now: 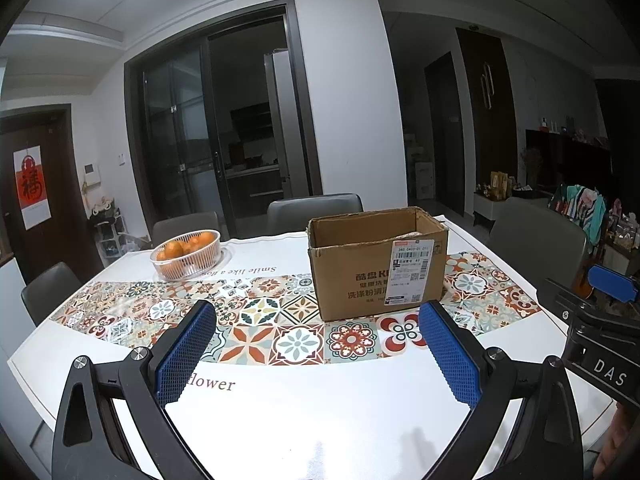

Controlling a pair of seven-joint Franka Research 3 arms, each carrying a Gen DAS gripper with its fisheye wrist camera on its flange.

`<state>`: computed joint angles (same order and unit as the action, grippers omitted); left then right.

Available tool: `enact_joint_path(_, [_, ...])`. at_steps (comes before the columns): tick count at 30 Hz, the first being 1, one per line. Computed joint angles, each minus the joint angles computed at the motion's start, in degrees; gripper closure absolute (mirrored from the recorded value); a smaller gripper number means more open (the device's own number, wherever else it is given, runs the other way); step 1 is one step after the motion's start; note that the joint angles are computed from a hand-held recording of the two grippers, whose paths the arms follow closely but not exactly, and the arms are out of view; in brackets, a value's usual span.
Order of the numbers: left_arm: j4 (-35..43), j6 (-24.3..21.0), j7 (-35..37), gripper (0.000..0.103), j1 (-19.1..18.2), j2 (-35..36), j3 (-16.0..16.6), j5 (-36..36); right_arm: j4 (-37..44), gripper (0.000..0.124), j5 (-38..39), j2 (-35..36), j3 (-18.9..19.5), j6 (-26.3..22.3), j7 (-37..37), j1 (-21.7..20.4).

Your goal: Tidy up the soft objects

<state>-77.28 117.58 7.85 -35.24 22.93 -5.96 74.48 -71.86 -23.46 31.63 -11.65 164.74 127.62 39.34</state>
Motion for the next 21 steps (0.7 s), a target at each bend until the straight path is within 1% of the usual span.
enact_joint_path(5, [0.0, 0.0, -0.1, 0.000, 0.0, 0.0, 0.0, 0.0, 0.1, 0.047, -0.8, 0.1, -0.9, -0.1, 1.1, 0.5])
enact_joint_path(13, [-0.1, -0.2, -0.5, 0.000, -0.2, 0.2, 0.0, 0.1, -0.3, 0.047, -0.9, -0.1, -0.4, 0.0, 1.0, 0.2])
enact_joint_path(21, [-0.5, -0.4, -0.8, 0.000, -0.2, 0.0, 0.0, 0.3, -0.9, 0.047, -1.4, -0.3, -0.7, 0.2, 1.4, 0.5])
